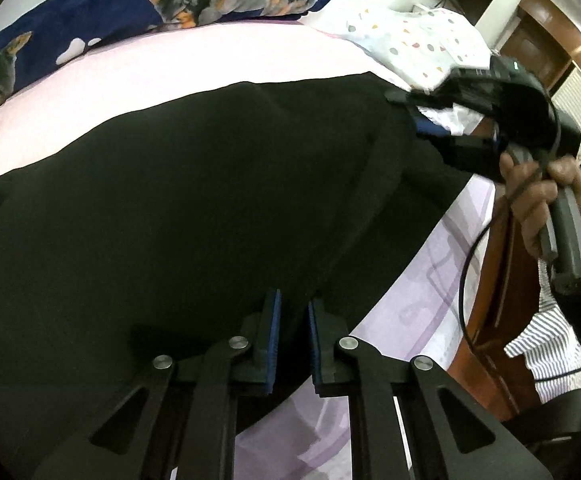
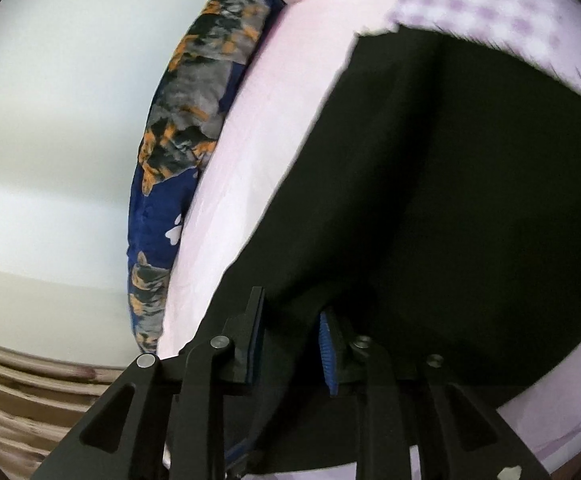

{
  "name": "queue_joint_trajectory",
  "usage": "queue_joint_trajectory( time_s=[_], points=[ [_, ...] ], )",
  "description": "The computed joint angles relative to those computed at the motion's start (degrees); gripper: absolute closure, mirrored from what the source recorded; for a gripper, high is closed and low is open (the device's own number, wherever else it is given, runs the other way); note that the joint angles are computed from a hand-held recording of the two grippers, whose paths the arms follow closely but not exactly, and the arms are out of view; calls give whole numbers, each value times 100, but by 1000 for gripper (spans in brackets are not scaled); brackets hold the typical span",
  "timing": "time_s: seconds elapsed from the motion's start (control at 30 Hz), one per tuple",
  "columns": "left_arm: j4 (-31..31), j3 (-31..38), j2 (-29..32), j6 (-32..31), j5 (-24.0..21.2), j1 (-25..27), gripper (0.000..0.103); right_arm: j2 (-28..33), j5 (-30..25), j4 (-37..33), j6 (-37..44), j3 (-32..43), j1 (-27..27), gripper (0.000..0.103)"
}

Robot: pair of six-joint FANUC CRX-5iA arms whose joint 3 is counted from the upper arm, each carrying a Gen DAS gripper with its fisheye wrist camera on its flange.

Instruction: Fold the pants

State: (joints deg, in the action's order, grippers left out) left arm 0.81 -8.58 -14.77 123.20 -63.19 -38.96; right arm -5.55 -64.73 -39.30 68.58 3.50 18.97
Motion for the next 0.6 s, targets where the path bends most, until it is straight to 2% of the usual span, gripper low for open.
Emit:
queue_joint_trajectory(
  time_s=[0.27,0.37,0.4,0.47,0.5,0.6],
  points=[
    [62,-94,-43,75,154,40,90,628,-198,600,428,933,593,74],
    [76,-126,-68,84,190,57,90,696,95,1389,303,962,953,74],
    [96,-144,-79,81,207,71,90,736,91,1383,377,1010,946,74],
    [126,-189,-110,85,246,82,90,747,220,1565,203,980,977,61],
    [153,-223,-133,67,268,105,90,694,399,1810,-37,870,1014,58],
    [158,-257,-154,75,304,106,90,625,584,1715,-249,764,747,58]
  ],
)
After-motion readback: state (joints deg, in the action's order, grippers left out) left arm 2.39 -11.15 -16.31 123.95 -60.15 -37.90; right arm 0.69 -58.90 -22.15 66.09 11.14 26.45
